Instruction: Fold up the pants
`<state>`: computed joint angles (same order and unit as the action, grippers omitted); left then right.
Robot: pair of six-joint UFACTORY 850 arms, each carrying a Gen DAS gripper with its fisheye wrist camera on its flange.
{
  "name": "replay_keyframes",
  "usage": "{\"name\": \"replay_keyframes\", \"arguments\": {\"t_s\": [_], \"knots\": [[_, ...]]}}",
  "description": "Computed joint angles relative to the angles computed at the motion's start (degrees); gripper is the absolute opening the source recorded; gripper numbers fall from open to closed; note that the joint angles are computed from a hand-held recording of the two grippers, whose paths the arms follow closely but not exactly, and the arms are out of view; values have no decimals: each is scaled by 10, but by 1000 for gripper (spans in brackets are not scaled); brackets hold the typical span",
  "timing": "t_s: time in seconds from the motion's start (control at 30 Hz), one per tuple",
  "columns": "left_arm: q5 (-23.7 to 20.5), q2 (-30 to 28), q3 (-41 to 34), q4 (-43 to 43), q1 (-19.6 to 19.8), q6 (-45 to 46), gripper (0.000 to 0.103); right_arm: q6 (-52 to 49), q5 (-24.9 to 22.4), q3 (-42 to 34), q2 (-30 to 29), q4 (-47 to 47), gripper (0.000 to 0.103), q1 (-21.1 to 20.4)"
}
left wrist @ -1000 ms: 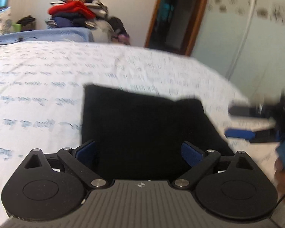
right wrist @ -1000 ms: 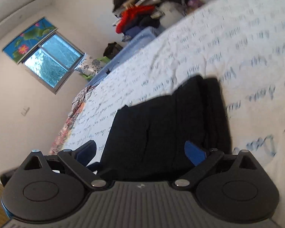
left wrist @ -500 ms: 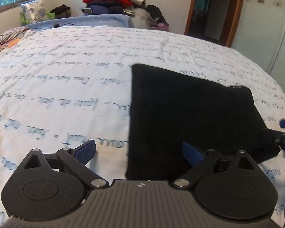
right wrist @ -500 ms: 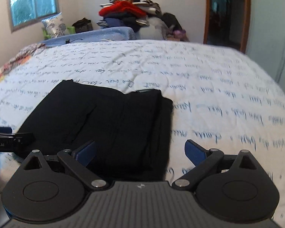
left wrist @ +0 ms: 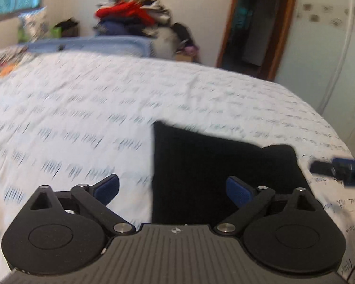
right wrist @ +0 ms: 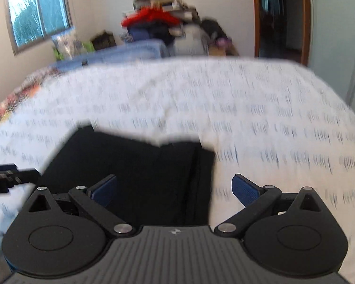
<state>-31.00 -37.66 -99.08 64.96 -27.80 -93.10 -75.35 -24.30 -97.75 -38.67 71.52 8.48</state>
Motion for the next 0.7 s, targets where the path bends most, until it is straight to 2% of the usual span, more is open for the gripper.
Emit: {"name": "replay_keyframes", "arguments": {"t_s": [0.03,0.1,0.13,0.2,0.27,0.3,0.33,0.43,0.57,0.7], "knots": [[-3,-22,-34,-21,0,38,98,11,-20,-23,-13,5,103,1],[27,-52,-73,-32,4,72,99,93,-75,-96,-56,-35,103,5],[37,-70,-99,-62,6,108,99,137,-111,-140,-85,-58,103,7],[24,-113,-158,-152,10,207,96,236,-170,-233,-146,-108,103,13],[17,-138,-183,-218,15,278,99,326,-203,-316,-200,-164,103,18],[20,-141,-180,-218,15,285,99,347,-197,-339,-217,-190,103,21],[39,-131,-157,-193,16,268,100,345,-188,-340,-222,-198,103,22],[70,-108,-108,-118,16,200,100,278,-199,-314,-217,-133,103,10],[62,-109,-113,-126,16,206,100,328,-191,-312,-198,-171,103,13],[60,-101,-103,-102,12,177,100,243,-176,-247,-152,-95,103,9]]}}
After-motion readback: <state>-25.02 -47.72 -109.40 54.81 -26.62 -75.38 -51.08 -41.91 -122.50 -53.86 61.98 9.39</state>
